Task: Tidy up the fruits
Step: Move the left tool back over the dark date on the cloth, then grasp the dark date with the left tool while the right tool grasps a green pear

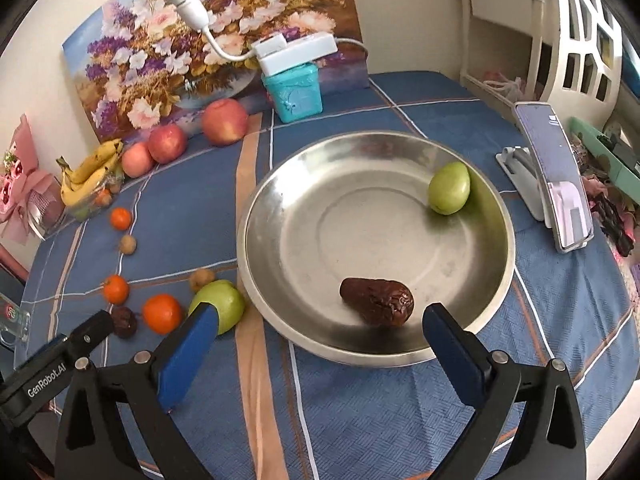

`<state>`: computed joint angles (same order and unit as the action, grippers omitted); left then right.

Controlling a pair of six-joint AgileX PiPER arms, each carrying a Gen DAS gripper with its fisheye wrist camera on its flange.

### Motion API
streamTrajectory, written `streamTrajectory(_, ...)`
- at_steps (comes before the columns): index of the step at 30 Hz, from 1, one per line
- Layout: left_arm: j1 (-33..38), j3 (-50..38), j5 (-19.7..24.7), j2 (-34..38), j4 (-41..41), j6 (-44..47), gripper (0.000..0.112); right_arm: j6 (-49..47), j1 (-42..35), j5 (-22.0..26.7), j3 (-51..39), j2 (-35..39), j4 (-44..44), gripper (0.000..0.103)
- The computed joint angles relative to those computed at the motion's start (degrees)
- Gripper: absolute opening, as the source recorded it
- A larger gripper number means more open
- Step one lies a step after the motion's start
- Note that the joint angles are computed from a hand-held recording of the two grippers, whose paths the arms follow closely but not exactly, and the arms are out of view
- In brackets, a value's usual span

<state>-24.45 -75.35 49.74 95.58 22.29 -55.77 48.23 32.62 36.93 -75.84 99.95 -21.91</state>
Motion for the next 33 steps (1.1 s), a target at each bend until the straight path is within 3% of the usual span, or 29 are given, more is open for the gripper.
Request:
streamTrajectory(11,1.24,-2.45,2.19,1.98,-8.29,7.30,0.099,-2.10,-0.22,-1.75,0.46,-0.65,2.15,0.102)
streamTrajectory(21,0.59,-7.63,6.97,7.20,-15.54,16.19,0.082,-8.12,-0.55,0.67,-1.63,1.16,8.56,0.102)
streamTrajectory(26,0.75,-9.00,8.47,9.17,-19.83,19.36,0.068,-9.78,-0.82,1.45,-1.76,1.00,10.21,0.102)
streamTrajectory(31,0.47,-10.08,9.74,10.32,-21.93,21.03,0.041,-9.50,-0.33,2.25,-1.88,0.57,9.48,0.102)
streamTrajectory(33,0.25,-9.97,9.13,9.92,-22.37,21.19,0.041,-9.30,-0.20,2.36,-1.68,0.30,9.28,0.102)
